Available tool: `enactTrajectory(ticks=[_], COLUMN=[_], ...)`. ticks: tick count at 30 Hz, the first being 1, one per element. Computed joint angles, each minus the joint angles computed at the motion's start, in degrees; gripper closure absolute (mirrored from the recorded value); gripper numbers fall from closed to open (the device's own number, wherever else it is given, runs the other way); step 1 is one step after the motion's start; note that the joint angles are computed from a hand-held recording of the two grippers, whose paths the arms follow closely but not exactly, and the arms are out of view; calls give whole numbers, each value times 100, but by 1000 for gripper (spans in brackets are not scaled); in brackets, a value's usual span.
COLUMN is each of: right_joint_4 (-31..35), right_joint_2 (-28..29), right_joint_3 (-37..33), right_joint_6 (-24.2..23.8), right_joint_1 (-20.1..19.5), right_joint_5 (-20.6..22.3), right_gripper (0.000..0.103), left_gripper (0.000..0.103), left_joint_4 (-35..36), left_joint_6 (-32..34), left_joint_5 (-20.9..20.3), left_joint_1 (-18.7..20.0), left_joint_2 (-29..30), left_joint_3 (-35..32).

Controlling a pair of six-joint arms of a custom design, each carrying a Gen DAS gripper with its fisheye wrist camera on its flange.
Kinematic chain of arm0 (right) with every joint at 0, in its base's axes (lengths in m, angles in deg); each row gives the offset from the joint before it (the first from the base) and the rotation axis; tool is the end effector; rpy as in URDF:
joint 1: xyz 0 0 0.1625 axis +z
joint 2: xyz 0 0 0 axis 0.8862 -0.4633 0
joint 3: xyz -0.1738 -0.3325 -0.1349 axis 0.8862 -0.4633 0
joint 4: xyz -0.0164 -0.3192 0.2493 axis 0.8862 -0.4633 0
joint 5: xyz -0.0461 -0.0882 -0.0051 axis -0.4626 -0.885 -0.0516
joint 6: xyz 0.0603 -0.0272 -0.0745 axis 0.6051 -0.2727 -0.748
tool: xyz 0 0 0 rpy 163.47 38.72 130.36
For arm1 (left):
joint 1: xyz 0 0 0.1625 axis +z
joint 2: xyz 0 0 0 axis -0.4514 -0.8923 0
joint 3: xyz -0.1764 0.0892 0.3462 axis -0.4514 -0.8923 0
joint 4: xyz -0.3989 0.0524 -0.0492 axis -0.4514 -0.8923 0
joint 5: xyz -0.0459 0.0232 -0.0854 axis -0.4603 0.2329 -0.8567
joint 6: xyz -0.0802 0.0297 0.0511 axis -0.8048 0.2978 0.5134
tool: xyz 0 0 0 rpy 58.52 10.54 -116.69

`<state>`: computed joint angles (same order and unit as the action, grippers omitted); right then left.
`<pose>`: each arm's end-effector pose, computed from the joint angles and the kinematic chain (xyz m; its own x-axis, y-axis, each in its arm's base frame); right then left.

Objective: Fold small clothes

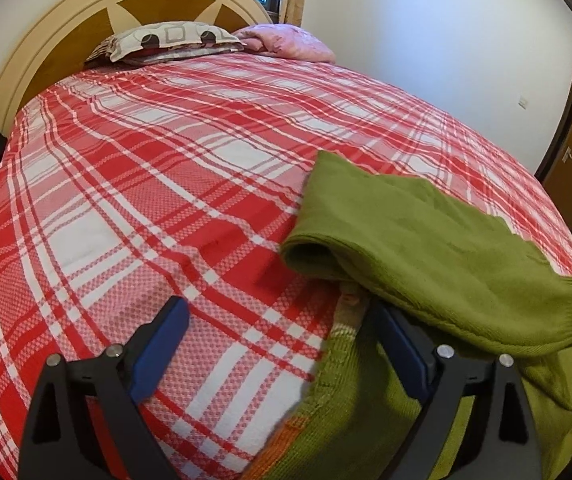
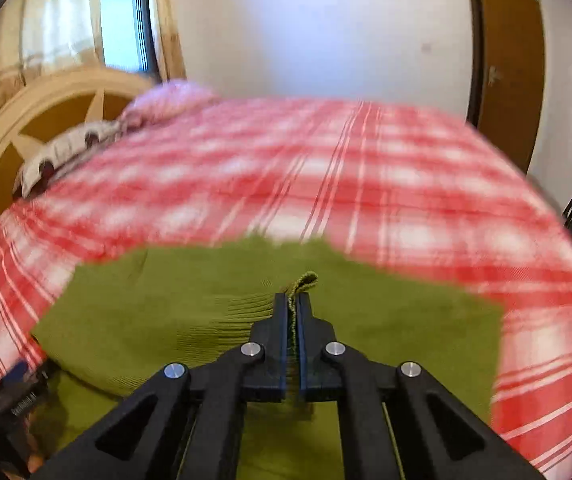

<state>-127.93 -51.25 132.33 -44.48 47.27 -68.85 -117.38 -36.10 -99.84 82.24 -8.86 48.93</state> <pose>0.3399 -0.6904 0.1277 -0.7029 -0.3323 0.6288 -0.6746 0.5917 -0.4414 -0.0972 -0.5450 0.2593 -0.6581 -0.6226 -0.4235 0.1037 0.4821 -0.8700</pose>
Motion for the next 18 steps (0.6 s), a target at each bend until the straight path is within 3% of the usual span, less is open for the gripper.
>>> enactTrajectory(ticks=[5, 8, 12, 16, 18], right_joint_4=[-740, -762, -248, -8, 395], right_joint_2=[-16, -90, -364, -295, -322], right_joint_3=[-102, -105, 160, 253, 234], right_joint_6=[-548, -291, 302, 253, 487], right_joint_1=[-10, -138, -471, -666, -770], right_joint_5=[-408, -583, -302, -397, -332], right_gripper=[100, 100, 100, 99, 98], left_gripper=[8, 8, 7, 7, 7], left_joint_4=[715, 786, 1180, 1187, 1132], left_joint_6=[-482, -548, -794, -800, -759], left_joint_5=[68, 81, 135, 120, 105], left_joint_1=[3, 5, 6, 12, 20], left_joint_2=[-50, -60, -61, -53, -33], left_joint_3=[-97, -100, -161, -178, -189])
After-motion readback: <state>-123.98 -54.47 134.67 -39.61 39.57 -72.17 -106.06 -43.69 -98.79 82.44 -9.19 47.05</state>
